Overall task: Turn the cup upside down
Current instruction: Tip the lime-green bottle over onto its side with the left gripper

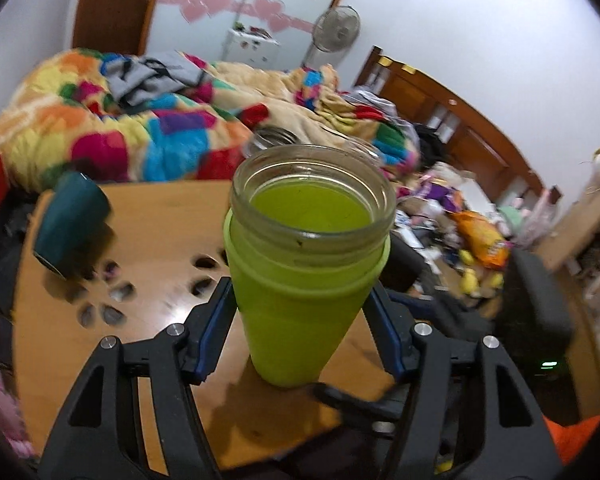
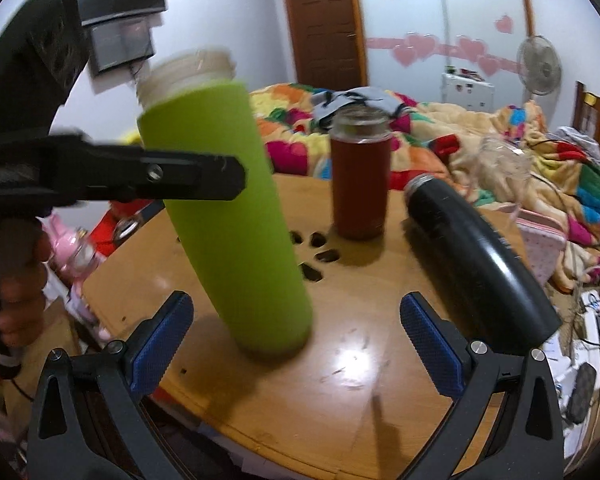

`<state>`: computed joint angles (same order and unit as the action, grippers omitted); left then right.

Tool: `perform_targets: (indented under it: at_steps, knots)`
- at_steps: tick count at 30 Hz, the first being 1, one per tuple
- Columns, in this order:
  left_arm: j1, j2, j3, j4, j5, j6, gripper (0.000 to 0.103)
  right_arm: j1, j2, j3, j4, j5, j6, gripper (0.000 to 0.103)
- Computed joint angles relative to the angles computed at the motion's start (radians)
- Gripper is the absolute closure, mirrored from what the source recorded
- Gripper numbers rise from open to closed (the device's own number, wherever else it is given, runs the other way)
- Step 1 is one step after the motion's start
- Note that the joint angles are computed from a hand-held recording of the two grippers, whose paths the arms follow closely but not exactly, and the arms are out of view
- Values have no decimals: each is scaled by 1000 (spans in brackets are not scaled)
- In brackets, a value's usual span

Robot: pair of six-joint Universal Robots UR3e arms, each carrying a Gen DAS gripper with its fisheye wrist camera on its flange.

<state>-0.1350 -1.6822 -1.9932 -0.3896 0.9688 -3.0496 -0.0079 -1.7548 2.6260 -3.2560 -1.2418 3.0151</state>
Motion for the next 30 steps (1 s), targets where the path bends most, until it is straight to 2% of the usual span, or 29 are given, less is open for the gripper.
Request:
perform_targets:
  at_steps: [4, 5, 9, 15, 19, 25, 30]
  knots:
    - [12, 23, -22, -41, -69, -3, 40, 3, 76, -22, -29, 31, -25, 0]
    - [15, 26, -29, -38, -75, -9, 40, 0, 99, -20, -52, 43, -37, 4]
    - [40, 10, -34, -28, -108, -36, 40, 1, 140, -49, -24, 81, -71, 32]
    - [137, -14, -84, 9, -215, -85, 40, 110, 226, -78, -146, -45, -56, 34]
    - [114, -34, -82, 96, -104, -146, 38, 111, 234, -81, -155, -32, -67, 36]
    - [132, -138, -84, 147, -86, -187, 38, 109, 269, -65, -198, -9, -51, 40]
    - [107, -158, -110, 219, -49, -164, 39, 127, 310, -67, -218, -34, -31, 41]
